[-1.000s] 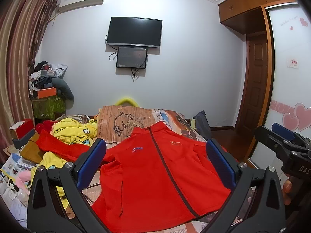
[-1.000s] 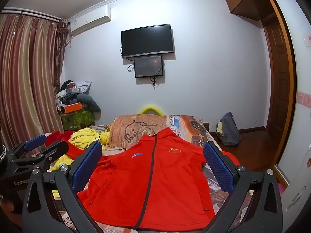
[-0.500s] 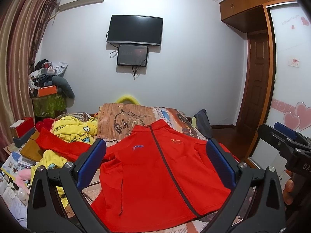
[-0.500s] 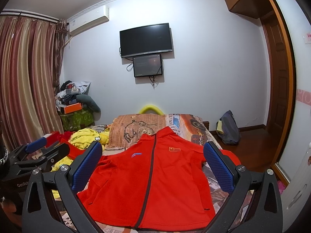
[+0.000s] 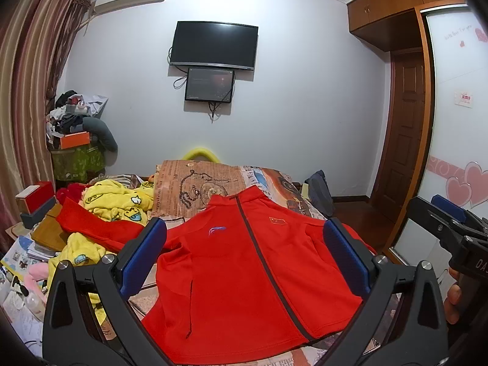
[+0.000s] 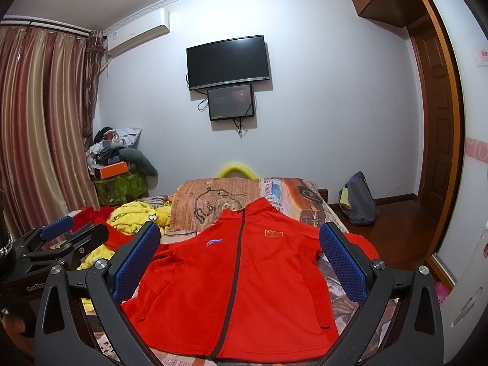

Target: Fold large clothes

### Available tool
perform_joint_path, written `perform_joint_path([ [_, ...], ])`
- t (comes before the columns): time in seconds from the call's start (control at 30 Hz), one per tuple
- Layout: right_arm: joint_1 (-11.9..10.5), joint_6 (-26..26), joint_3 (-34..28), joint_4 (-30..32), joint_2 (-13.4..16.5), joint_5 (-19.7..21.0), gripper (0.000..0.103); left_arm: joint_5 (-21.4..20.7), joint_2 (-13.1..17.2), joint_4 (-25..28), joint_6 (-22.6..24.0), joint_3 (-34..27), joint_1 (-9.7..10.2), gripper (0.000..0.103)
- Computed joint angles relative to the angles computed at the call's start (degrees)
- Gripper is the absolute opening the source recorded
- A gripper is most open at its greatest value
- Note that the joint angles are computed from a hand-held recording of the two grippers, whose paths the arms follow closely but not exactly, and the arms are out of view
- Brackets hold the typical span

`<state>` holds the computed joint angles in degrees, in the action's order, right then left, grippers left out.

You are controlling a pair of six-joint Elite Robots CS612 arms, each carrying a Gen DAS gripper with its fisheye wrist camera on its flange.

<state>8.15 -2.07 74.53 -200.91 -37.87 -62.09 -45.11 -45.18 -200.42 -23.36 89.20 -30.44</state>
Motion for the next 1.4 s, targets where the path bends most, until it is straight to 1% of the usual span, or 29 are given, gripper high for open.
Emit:
perform_joint_path([
  [0.7,-0.02,-0.13,0.1,-0.04,0.18,-0.04,0.103,0.19,0.19,0.45,-0.13,-0.53,-0.07,0.103],
  [0.9,0.15,-0.62,-0.2,0.84,0.34,-0.48,0.103,0.05,0.08,0.82,-0.42,-0.37,0.02,0.103],
  [1.17,0.49,-1.47,-1.39,3.32,0.71,-1.51,0.103,-0.75,0.07,1.71,-1.15,-0.61,0.96,0.103],
  [1.3,0.79,-2.5,-2.93,5.57,1.27,-1.79,0.103,-1.42,0.12,3.18,-1.96,-1.21,2.04,0.103],
  [1.4,1.1,-3.53,-4.81,7.47,2.1,-2.29,0.103,-0.62,0.37,3.26,-3.01,-1.76,3.07,0.103],
])
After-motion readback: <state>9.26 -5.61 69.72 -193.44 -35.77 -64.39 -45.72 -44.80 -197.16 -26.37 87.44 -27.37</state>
